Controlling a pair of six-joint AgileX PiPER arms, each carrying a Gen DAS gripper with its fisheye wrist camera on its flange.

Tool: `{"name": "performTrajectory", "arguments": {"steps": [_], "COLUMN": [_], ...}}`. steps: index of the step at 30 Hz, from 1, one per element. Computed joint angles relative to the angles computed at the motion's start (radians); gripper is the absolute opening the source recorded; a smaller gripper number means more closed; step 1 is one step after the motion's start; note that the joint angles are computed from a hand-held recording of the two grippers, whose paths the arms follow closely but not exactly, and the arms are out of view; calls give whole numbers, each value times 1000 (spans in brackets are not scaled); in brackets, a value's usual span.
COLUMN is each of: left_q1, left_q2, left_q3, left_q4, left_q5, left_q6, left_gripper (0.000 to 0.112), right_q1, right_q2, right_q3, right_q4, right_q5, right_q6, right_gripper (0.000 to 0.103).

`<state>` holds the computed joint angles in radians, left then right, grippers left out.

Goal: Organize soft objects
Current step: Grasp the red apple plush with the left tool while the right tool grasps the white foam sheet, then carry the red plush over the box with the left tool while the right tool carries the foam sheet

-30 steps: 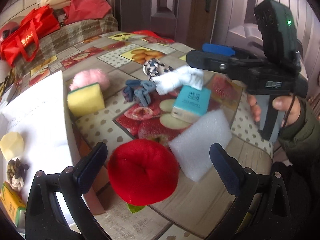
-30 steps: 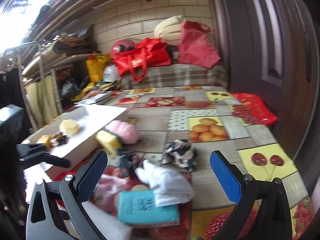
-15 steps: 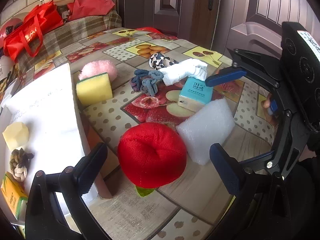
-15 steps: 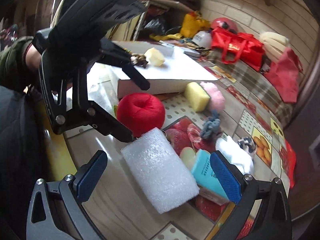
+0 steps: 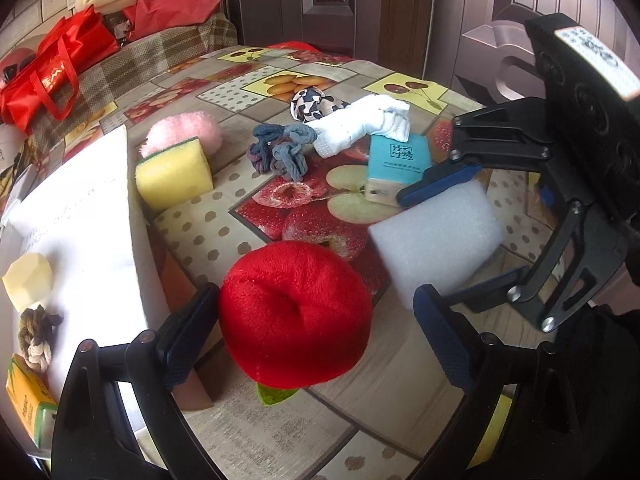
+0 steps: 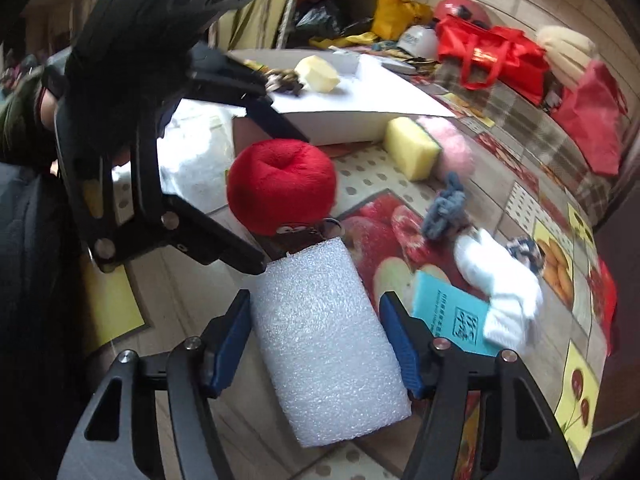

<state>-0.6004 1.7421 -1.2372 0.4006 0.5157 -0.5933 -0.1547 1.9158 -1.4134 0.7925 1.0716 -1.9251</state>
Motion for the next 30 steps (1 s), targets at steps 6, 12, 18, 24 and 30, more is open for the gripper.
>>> {"name": "performTrajectory", "arguments": {"steps": [6,12,18,24,30], "left_q1": [-7,-23,-77,-139,-142], "left_q2": [27,-47,-166,-257,-295], "left_q3": [-23,77,230,364,416], "left_q4": [15,243,814,1227,1250], "left_q5": [15,-99,-132,22,130], "left_q6": [-11,-252,-852,-1345,-1409], "left_gripper": [64,60,61,61,61], "right_q1": [-102,-135,-86,-67,-12], "right_q2": [26,18,-19,-73,-119], "right_q3": [-53,-15,111,186,258], "right_q4": [225,534,719,830,909], "right_q5": [76,51,-98,-174,-236], "right_q6": [70,134,103,43,-89], "right_gripper": [64,64,64,65,65]}}
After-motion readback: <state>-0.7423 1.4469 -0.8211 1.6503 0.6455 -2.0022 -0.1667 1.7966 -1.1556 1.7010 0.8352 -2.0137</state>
